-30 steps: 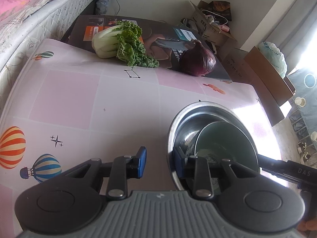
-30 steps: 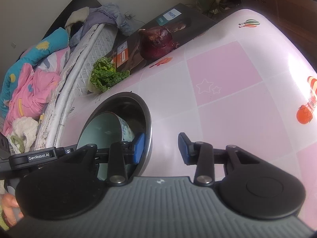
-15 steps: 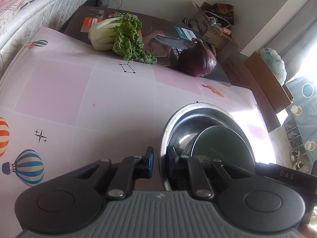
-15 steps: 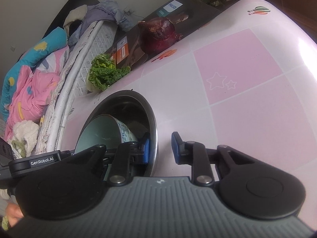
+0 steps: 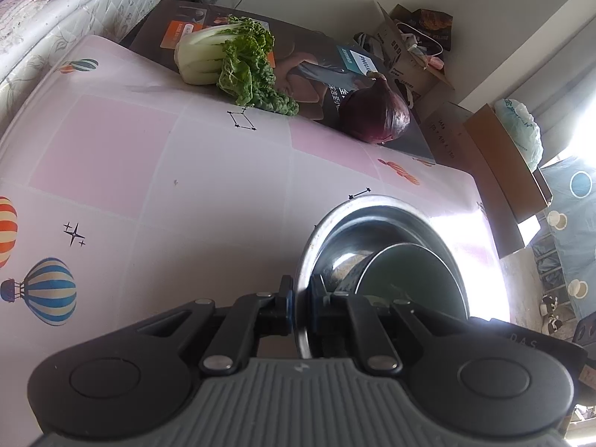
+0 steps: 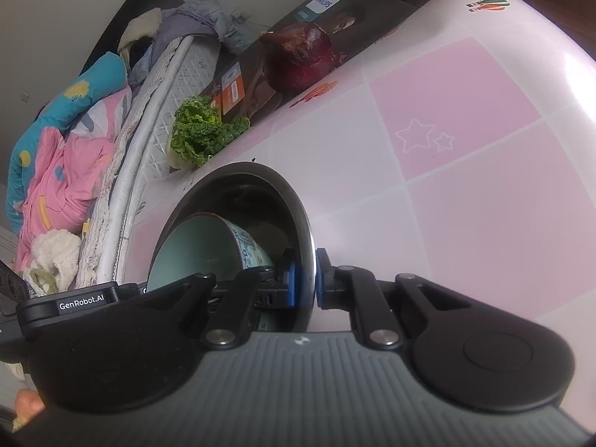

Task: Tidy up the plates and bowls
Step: 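Close both grippers on the steel basin rim, then lift the basin with both grippers and carry it over the plate stack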

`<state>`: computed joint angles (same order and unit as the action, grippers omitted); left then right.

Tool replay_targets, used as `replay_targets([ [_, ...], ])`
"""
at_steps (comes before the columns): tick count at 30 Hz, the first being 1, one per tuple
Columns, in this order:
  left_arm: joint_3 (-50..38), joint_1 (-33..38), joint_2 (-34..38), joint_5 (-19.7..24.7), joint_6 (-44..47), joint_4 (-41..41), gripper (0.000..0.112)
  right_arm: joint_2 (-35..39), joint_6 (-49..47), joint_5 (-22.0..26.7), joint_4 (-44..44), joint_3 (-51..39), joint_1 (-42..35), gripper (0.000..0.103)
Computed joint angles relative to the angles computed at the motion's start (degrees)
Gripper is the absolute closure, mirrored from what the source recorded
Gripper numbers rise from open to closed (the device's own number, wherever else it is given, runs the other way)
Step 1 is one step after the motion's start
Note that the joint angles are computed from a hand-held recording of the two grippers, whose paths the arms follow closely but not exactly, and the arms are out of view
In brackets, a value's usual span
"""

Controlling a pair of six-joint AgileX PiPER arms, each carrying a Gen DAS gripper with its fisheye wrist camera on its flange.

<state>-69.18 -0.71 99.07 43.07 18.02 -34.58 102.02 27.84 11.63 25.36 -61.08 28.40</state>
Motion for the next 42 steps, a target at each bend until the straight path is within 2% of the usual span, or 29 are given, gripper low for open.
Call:
replay_targets([
  [6,-0.81,-0.27,-0.58,1.56,-2.96,1.92,0.103,-0.79,-5.54,1.04,6.45,0.73,-0.92,0.093],
  [17,-0.82,-0.65,-3.76,3.23,-5.53,3.53,0.103,-4.23,0.33,3.56,1.44,1.05,-0.64,0.093],
  [24,-0.08,-0.04,-7.97,5.70,-5.98,3.13,0.103,-9.60,12.53,7.06,-10.41,1.31,0.97,0.093],
  [32,3.20,3.04,-16.56,10.16,-5.36,1.83,0.103,-17.41,27.53,10.69,-22.75,3.21,6.40,0.093],
  [36,6.35,5.62,-21.70,12.33,-4.05,1.23,0.103,-21.64,38.27,12.89,-30.67,5.10,12.01,0.093],
  [42,13.06,11.82,-29.99,17.95,-0.29,0.70,0.103,-26.13,55.61,15.33,-41.83,9.31,22.43,0.093],
])
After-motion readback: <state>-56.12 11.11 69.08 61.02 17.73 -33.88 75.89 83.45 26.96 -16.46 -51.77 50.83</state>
